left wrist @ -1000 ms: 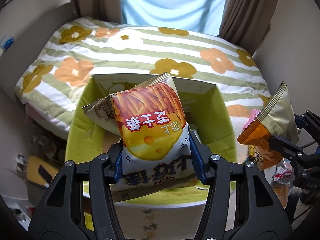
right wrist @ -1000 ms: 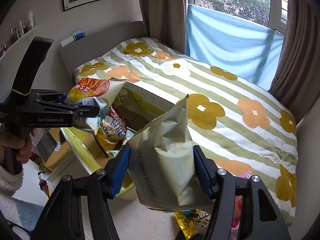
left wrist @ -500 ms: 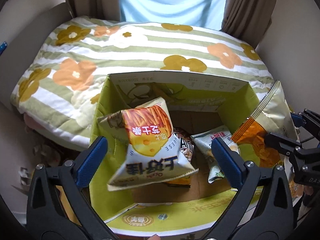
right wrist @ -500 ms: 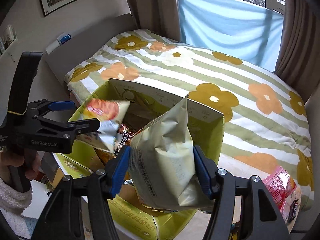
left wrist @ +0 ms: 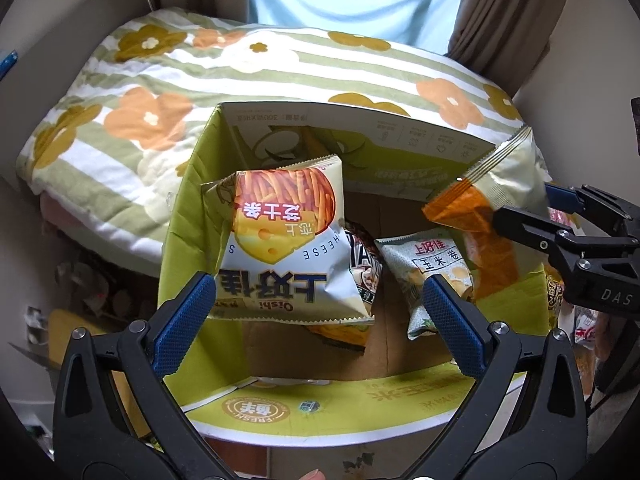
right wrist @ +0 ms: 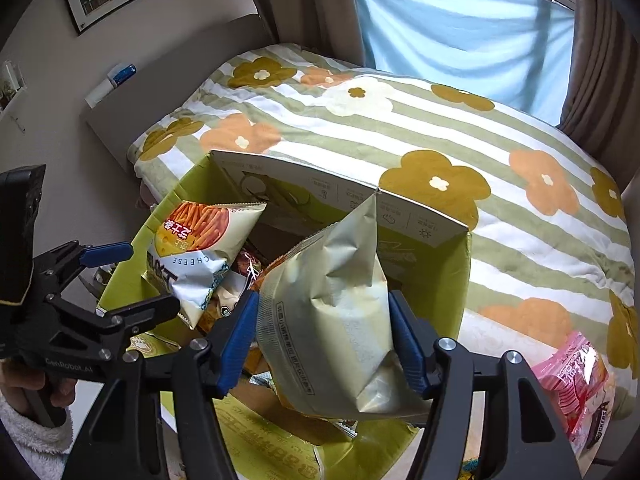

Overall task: Organize snacks
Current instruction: 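Carry both bags over the yellow box and release them inside, then move both grippers back toward the snacks left on the table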

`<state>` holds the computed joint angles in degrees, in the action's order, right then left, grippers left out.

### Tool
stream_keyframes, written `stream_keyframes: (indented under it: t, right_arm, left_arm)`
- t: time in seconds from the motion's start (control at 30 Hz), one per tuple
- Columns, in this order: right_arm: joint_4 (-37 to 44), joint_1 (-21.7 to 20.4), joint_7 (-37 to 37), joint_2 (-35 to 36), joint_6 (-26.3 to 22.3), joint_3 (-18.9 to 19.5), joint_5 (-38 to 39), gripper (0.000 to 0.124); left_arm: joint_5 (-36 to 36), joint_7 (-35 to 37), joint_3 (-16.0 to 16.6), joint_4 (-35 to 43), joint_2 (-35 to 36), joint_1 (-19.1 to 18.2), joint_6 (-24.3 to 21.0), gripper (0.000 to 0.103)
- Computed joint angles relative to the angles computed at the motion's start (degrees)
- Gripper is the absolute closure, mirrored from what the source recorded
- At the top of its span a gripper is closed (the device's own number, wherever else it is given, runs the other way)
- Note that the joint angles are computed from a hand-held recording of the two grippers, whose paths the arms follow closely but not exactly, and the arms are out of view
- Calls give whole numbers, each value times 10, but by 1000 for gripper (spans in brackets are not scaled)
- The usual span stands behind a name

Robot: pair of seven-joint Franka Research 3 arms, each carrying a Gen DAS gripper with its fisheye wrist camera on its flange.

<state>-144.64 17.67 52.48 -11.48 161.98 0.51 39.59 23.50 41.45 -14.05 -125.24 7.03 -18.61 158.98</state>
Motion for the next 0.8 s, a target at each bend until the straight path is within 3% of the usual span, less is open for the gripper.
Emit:
stream_keyframes:
  t: [0.1, 0.23, 0.33, 0.8]
  right_arm:
    - [-12, 7, -2, -4, 47, 5, 1, 35]
    - [-31, 19, -11, -21, 62, -5, 21, 35]
    - [-40, 26, -8, -31, 46, -17, 45, 35]
    - [-113, -7, 111, -127, 35, 5, -52, 35]
  left_arm:
    - [17, -24, 1, -11, -12, -6, -2, 0]
    - [-5, -30, -6, -33, -25, -4, 9, 0]
    - [-5, -35, -9, -39, -30, -7, 8, 0]
    - [-19, -4, -23, -50, -59, -18, 28, 0]
